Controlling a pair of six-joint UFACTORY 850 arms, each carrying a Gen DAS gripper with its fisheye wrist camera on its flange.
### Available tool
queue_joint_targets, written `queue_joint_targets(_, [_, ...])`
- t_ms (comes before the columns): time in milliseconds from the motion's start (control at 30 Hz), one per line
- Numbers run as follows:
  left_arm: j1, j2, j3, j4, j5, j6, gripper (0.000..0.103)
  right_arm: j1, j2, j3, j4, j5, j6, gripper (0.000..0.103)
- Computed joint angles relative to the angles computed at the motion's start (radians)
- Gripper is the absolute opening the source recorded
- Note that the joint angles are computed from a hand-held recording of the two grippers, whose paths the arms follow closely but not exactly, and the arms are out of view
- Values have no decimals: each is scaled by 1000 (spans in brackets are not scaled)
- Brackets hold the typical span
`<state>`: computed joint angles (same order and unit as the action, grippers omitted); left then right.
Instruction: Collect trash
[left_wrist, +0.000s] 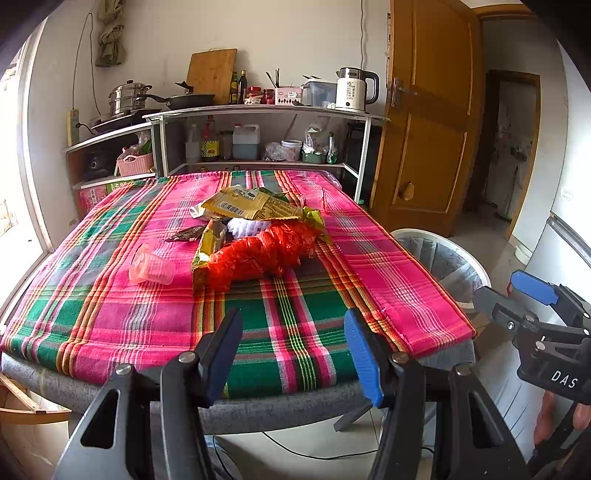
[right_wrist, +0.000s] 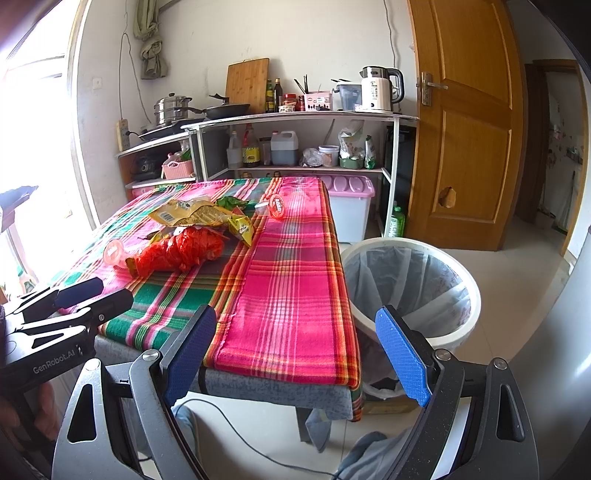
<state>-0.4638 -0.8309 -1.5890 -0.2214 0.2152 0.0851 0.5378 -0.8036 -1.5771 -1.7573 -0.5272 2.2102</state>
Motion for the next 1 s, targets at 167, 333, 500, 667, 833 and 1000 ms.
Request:
queue_joint_targets(167, [3,-6,-5,-21,-3,24,59,-4,-12,-23,28,14,-35,89])
queue_joint_targets(333, [10,-27,-33,0,-19,6,59,-11,-29,-49,46,32,-65,88])
queue_joint_targets(500, [26,-52,-69,145,-43,-144,59,-19,-57,-95,78,58,-116,88])
queue_joint_targets(667, [44,-84,-121,225,-68,-227,59,-29,-102,-171,140,90,-209,88])
queue_joint_targets(833, [67,-114,-177,70,-88,-89,59,-42,-148,-256,212,126,-317,88])
queue_joint_targets(1000, [97,-134,-218,-287,-79,238,59,-51,-216,-382,310,161,-465,88])
